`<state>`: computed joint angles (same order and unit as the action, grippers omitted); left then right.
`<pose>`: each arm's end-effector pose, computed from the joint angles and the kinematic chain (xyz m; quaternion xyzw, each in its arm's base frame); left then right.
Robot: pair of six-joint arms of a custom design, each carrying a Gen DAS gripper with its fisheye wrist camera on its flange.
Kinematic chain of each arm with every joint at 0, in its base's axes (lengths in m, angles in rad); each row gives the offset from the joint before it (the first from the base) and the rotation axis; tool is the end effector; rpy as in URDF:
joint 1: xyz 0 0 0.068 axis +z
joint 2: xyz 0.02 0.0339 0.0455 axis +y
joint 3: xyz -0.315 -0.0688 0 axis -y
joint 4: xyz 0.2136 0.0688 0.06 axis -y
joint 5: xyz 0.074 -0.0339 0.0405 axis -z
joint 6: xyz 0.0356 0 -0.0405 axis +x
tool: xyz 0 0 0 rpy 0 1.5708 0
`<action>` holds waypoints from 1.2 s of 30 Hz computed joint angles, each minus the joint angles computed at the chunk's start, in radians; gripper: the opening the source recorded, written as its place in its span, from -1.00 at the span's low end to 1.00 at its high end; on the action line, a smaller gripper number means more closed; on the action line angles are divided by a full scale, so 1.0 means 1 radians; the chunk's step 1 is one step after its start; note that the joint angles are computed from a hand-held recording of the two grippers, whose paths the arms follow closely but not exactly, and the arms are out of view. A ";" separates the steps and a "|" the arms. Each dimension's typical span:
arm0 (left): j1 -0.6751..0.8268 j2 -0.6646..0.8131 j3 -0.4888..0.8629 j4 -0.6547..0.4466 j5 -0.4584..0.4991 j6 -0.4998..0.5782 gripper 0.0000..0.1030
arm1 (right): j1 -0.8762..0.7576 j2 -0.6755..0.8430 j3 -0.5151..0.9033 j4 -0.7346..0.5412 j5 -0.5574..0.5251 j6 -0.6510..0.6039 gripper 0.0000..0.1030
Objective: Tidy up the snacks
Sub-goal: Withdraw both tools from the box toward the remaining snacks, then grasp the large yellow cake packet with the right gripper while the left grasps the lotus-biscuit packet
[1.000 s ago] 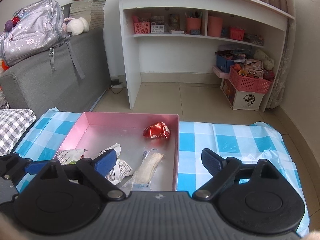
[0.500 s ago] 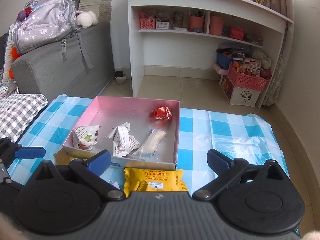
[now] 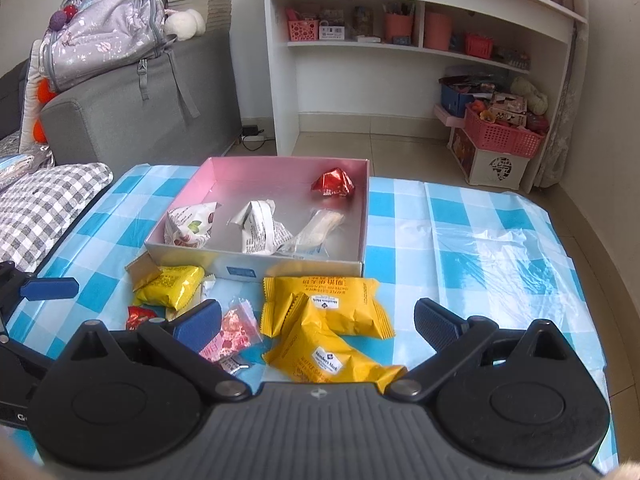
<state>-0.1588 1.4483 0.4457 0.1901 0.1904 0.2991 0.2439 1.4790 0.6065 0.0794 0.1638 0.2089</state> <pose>0.2181 -0.0418 0.1993 0.2441 0.8927 -0.0623 0.3737 0.2449 0.0550 0.2244 0.0149 0.9226 0.0110 0.3852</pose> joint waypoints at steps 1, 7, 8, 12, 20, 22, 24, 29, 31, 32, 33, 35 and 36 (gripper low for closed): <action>0.006 0.002 -0.007 0.006 0.002 0.005 0.94 | 0.007 -0.002 -0.009 -0.001 0.005 -0.004 0.99; 0.072 0.019 -0.038 0.015 0.065 0.031 0.94 | 0.012 -0.009 -0.069 0.030 0.024 -0.056 0.99; 0.086 0.019 -0.048 0.018 0.080 0.040 0.94 | 0.007 -0.011 -0.078 0.034 0.024 -0.063 0.99; 0.126 0.016 -0.085 0.037 0.117 0.075 0.94 | -0.024 -0.023 -0.123 0.065 -0.006 -0.086 0.99; 0.156 0.066 -0.148 0.106 0.159 0.133 0.94 | -0.101 0.000 -0.154 0.058 -0.083 -0.098 0.99; 0.135 0.091 -0.160 0.132 0.159 0.143 0.94 | -0.114 0.014 -0.149 0.044 -0.098 -0.098 0.99; 0.107 0.117 -0.169 0.161 0.158 0.157 0.94 | -0.118 0.030 -0.145 0.043 -0.105 -0.102 0.99; 0.008 0.178 -0.178 0.232 0.127 0.130 0.94 | -0.089 0.082 -0.151 0.086 -0.047 -0.140 0.98; -0.033 0.204 -0.173 0.246 0.099 0.115 0.94 | -0.073 0.097 -0.156 0.112 -0.020 -0.165 0.98; -0.057 0.223 -0.170 0.258 0.078 0.102 0.94 | -0.067 0.103 -0.159 0.131 -0.010 -0.187 0.98; -0.074 0.238 -0.167 0.267 0.061 0.090 0.94 | -0.061 0.107 -0.163 0.148 -0.001 -0.206 0.98; -0.094 0.260 -0.158 0.274 0.044 0.068 0.94 | -0.052 0.120 -0.165 0.181 0.015 -0.253 0.98; -0.097 0.265 -0.156 0.279 0.045 0.057 0.94 | -0.047 0.128 -0.165 0.194 0.020 -0.269 0.98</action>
<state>-0.2558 1.7132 0.2898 0.4691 0.2353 0.3556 0.1965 1.6066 0.4414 0.2731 0.1838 -0.0601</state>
